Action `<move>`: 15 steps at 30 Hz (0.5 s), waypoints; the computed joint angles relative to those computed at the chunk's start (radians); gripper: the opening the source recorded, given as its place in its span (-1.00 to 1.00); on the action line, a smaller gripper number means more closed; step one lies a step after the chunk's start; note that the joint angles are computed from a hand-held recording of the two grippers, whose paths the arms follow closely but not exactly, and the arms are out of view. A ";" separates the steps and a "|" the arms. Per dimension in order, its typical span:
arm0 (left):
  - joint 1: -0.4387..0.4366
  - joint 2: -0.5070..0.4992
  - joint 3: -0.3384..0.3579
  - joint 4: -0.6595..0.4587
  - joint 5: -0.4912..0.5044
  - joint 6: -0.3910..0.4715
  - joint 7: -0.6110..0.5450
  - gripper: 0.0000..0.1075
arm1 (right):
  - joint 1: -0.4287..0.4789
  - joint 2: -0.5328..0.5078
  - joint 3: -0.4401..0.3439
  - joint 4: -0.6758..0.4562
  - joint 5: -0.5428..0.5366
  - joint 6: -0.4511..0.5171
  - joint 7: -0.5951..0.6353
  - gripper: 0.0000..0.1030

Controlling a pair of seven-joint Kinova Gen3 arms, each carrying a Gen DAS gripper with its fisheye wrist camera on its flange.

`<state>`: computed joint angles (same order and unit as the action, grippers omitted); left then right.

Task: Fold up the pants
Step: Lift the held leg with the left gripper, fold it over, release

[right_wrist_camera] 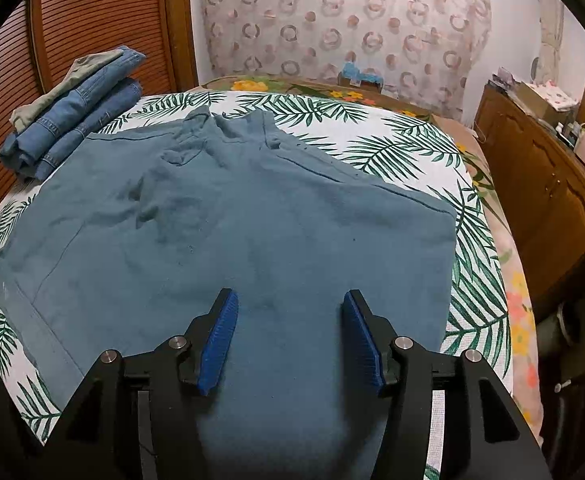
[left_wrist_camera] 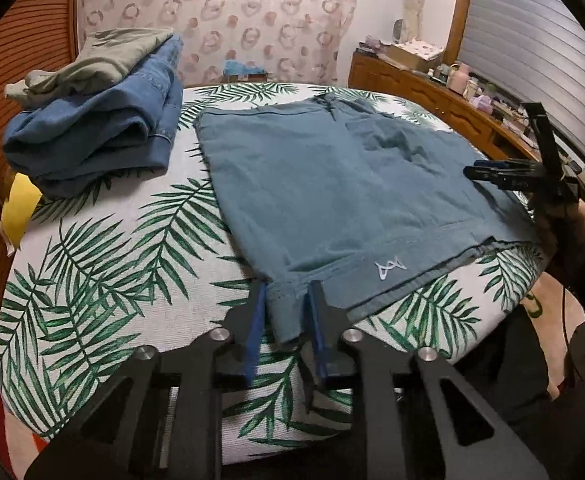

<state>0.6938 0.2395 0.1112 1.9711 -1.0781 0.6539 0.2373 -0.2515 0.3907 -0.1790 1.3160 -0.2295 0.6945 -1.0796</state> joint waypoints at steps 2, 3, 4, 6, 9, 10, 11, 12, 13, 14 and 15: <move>0.000 -0.008 -0.004 0.007 -0.016 -0.013 0.015 -0.78 | 0.003 0.000 -0.002 0.001 -0.004 0.000 0.004 0.11; -0.002 -0.015 -0.005 0.012 -0.026 -0.023 0.025 -0.80 | 0.004 0.000 -0.002 0.000 -0.006 0.002 0.004 0.11; 0.000 -0.018 -0.005 0.015 -0.040 -0.023 0.037 -0.80 | 0.004 0.001 -0.002 -0.001 -0.007 0.003 0.005 0.11; 0.006 -0.025 0.000 0.016 -0.070 -0.013 0.059 -0.82 | 0.002 0.000 0.000 0.000 -0.004 0.002 0.003 0.11; 0.003 -0.029 0.015 0.000 -0.091 0.012 0.053 -0.83 | 0.001 0.000 0.000 0.000 -0.004 0.001 0.002 0.11; 0.004 -0.028 0.020 -0.009 -0.096 0.025 0.049 -0.83 | 0.001 0.000 0.000 0.000 -0.004 0.001 0.002 0.11; 0.003 -0.027 0.024 -0.018 -0.101 0.034 0.042 -0.83 | 0.000 0.000 0.001 0.000 -0.003 0.001 0.001 0.11; 0.002 -0.029 0.026 -0.023 -0.108 0.035 0.041 -0.83 | -0.003 0.000 0.002 -0.001 0.000 0.003 0.000 0.12; -0.002 -0.032 0.028 -0.028 -0.115 0.030 0.038 -0.83 | -0.002 0.002 0.000 -0.005 0.000 0.009 0.004 0.14; -0.006 -0.031 0.030 -0.039 -0.122 0.030 0.028 -0.83 | 0.003 0.005 -0.004 -0.011 -0.004 0.018 0.013 0.17; -0.008 -0.030 0.032 -0.049 -0.126 0.030 0.016 -0.83 | 0.005 0.008 -0.007 -0.016 -0.007 0.024 0.019 0.18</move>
